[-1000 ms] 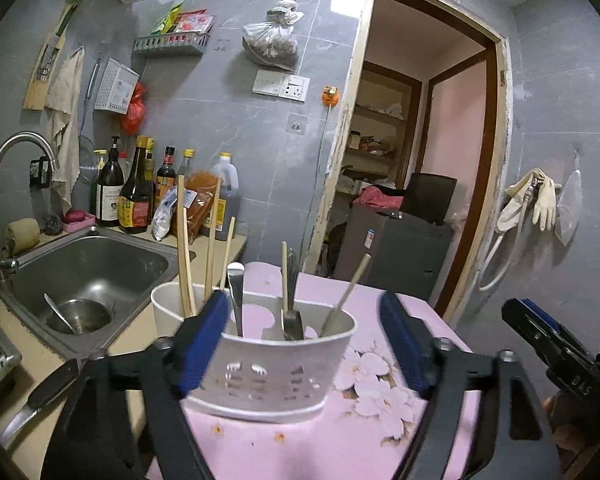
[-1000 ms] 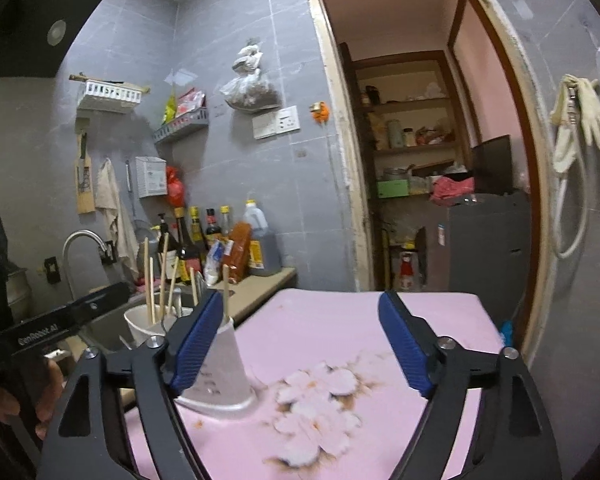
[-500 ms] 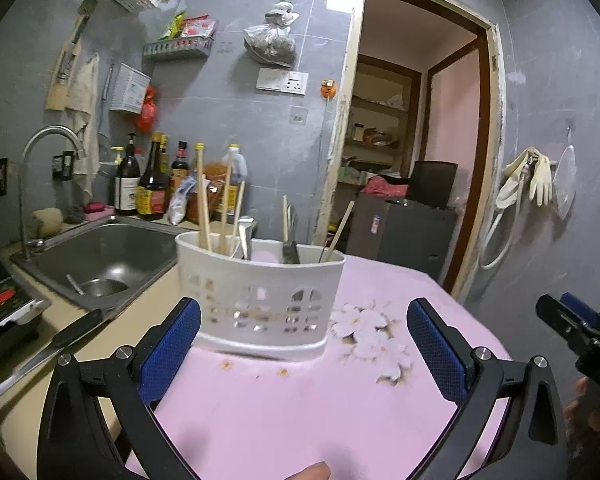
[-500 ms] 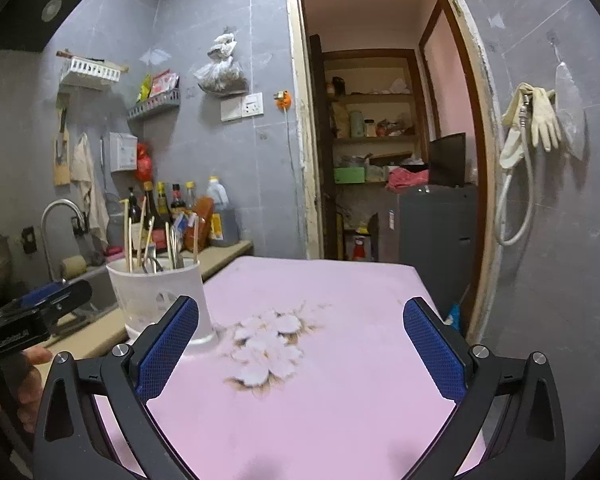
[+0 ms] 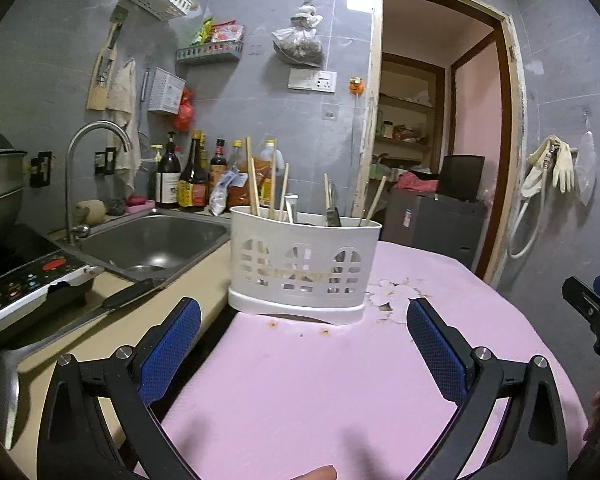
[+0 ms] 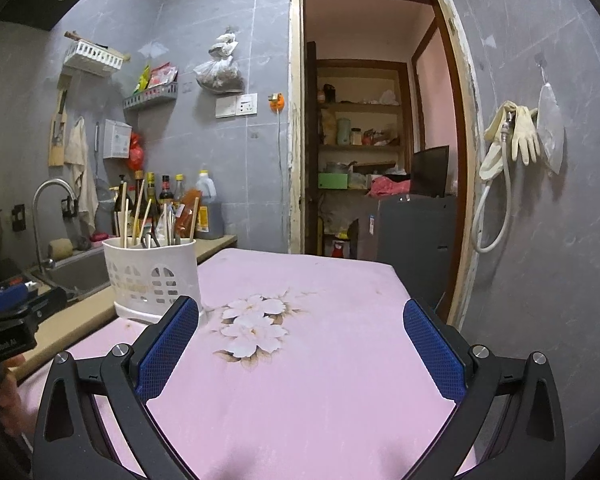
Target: Organize utensils
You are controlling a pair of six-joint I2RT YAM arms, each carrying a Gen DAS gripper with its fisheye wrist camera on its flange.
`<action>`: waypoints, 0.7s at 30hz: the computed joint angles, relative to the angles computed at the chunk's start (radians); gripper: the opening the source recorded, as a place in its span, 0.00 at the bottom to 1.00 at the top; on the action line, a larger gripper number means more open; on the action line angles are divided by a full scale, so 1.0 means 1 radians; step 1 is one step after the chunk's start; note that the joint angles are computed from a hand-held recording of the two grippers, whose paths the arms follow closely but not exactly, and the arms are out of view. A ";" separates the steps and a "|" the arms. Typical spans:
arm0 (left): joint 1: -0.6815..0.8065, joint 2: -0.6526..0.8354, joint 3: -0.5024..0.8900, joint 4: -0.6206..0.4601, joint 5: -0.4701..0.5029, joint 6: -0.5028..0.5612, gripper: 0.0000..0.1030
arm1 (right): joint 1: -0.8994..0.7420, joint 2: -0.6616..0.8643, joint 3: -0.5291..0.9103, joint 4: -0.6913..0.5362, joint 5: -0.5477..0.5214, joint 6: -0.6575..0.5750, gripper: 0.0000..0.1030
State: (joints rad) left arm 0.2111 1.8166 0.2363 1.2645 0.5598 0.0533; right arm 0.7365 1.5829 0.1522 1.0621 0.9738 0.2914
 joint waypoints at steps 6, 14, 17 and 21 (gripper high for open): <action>-0.006 0.021 -0.021 0.058 -0.015 0.014 0.98 | 0.011 0.031 0.002 -0.009 0.021 0.038 1.00; -0.017 0.038 -0.014 0.053 -0.024 0.023 0.98 | -0.003 0.019 -0.001 -0.038 0.006 0.061 1.00; -0.014 0.039 -0.011 0.052 -0.020 0.024 0.98 | -0.005 0.019 0.000 -0.038 0.002 0.061 1.00; -0.013 0.039 -0.010 0.050 -0.018 0.025 0.98 | -0.008 0.014 0.003 -0.047 -0.004 0.059 1.00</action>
